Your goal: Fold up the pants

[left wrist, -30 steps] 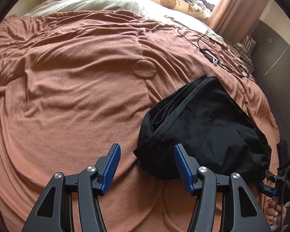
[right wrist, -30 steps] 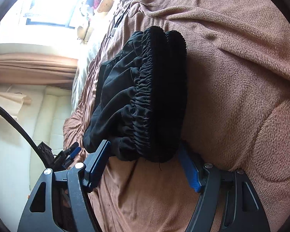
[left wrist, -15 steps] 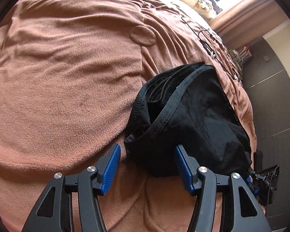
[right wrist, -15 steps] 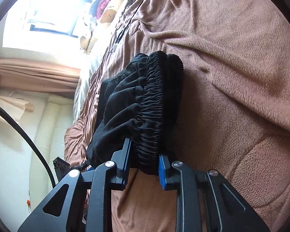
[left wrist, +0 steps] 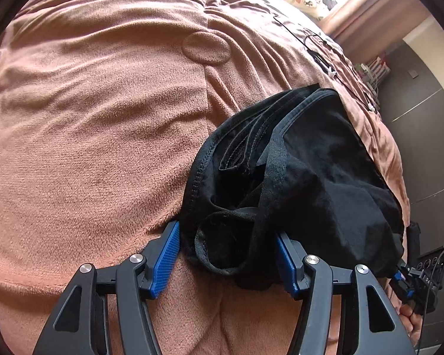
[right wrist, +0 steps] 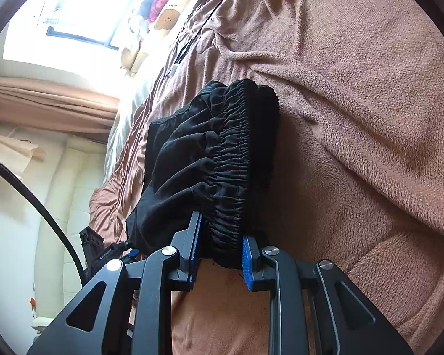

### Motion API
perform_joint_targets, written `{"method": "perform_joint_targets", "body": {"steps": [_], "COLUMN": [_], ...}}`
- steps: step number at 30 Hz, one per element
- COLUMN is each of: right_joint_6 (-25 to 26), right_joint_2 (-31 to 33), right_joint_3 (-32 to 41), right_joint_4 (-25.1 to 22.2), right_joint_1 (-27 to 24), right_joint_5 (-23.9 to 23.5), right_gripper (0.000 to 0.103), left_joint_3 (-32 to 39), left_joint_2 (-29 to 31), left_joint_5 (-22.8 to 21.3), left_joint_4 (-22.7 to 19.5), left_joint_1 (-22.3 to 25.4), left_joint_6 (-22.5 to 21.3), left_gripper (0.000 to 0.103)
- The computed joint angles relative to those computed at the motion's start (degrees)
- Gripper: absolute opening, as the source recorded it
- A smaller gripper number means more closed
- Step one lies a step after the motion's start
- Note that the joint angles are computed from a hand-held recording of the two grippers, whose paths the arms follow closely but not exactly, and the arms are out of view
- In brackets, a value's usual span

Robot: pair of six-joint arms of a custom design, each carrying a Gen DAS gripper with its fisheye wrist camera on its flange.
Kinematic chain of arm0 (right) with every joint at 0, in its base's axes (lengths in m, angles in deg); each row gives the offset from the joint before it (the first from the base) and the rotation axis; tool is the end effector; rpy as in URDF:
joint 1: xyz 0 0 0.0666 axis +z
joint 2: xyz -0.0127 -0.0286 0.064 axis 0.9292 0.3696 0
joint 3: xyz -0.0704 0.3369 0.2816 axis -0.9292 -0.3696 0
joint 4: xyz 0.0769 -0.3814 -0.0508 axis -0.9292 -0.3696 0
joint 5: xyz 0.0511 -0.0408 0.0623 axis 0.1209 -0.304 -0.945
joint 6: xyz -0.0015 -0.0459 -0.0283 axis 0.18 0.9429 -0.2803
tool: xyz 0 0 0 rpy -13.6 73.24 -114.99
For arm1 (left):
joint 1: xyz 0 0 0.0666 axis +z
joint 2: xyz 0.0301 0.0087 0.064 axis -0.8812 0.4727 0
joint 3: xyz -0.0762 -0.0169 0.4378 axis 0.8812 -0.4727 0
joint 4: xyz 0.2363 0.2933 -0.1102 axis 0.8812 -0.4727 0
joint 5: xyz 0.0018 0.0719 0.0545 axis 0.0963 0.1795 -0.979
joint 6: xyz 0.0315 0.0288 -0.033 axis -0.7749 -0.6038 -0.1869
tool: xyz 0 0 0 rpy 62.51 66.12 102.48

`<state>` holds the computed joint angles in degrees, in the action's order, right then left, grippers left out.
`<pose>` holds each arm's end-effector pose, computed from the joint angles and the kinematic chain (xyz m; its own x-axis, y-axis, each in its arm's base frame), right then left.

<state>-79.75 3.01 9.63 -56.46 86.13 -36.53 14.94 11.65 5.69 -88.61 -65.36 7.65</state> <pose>0.1687 0.0574 0.3671 -0.5498 0.7753 -0.3109 0.2849 0.5239 0.8027 0.4638 -0.0467 0.3800 -0.9151 0.1950 -0.3528 0.3402 0.8432 -0.4162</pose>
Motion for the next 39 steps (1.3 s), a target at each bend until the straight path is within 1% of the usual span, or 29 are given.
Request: {"method": "perform_joint_targets", "body": {"steps": [1, 2, 4, 5, 7, 11, 16, 23, 26, 31, 34, 39], "right_joint_6": [-0.1, 0.0, 0.6, 0.7, 0.7, 2.3, 3.2, 2.6, 2.6, 1.8, 0.6, -1.5], "right_joint_2": [0.0, 0.2, 0.7, 0.8, 0.7, 0.6, 0.5, 0.5, -0.2, -1.5, -2.1, -2.6], "right_joint_3": [0.1, 0.2, 0.5, 0.5, 0.7, 2.2, 4.5, 7.0, 7.6, 8.1, 8.3, 8.6], "right_joint_4": [-0.1, -0.1, 0.0, 0.0, -0.3, -1.8, -3.3, -6.3, -7.6, -10.1, -11.2, -13.2], "right_joint_1": [0.3, 0.3, -0.1, -0.1, 0.2, 2.0, 3.8, 9.2, 10.6, 14.6, 18.2, 24.6], "right_joint_5": [0.2, 0.3, -0.1, -0.1, 0.0, 2.4, 4.2, 8.4, 9.1, 11.3, 13.8, 17.8], "right_gripper": [0.021, 0.021, 0.021, 0.021, 0.021, 0.02, 0.017, 0.012, 0.01, 0.01, 0.01, 0.01], "left_joint_3": [0.0, 0.0, 0.1, 0.4, 0.2, 0.7, 2.0, 1.5, 0.2, -2.1, -3.2, -4.9], "left_joint_2": [-0.1, -0.1, -0.2, 0.0, -0.8, -2.3, -3.8, -7.4, -9.5, -13.1, -15.1, -17.4], "left_joint_5": [-1.1, -1.9, -2.5, -1.5, -1.9, -1.2, 1.5, 3.7, 5.1, 6.6, 8.5, 10.8], "left_joint_4": [0.2, 0.5, 0.5, -0.2, 0.6, 0.7, -1.7, -6.0, -7.6, -10.9, -13.2, -18.2], "left_joint_1": [-0.5, -0.8, -1.0, -0.8, -1.0, -0.8, 1.6, 5.4, 7.5, 11.3, 14.7, 20.6], "left_joint_6": [-0.3, -0.4, -0.7, -1.0, -1.2, -0.5, -0.6, -3.5, -4.7, -8.0, -10.4, -16.0], "left_gripper": [0.061, 0.058, 0.039, 0.021, 0.009, 0.007, 0.006, 0.006, 0.006, 0.006, 0.006, 0.006]}}
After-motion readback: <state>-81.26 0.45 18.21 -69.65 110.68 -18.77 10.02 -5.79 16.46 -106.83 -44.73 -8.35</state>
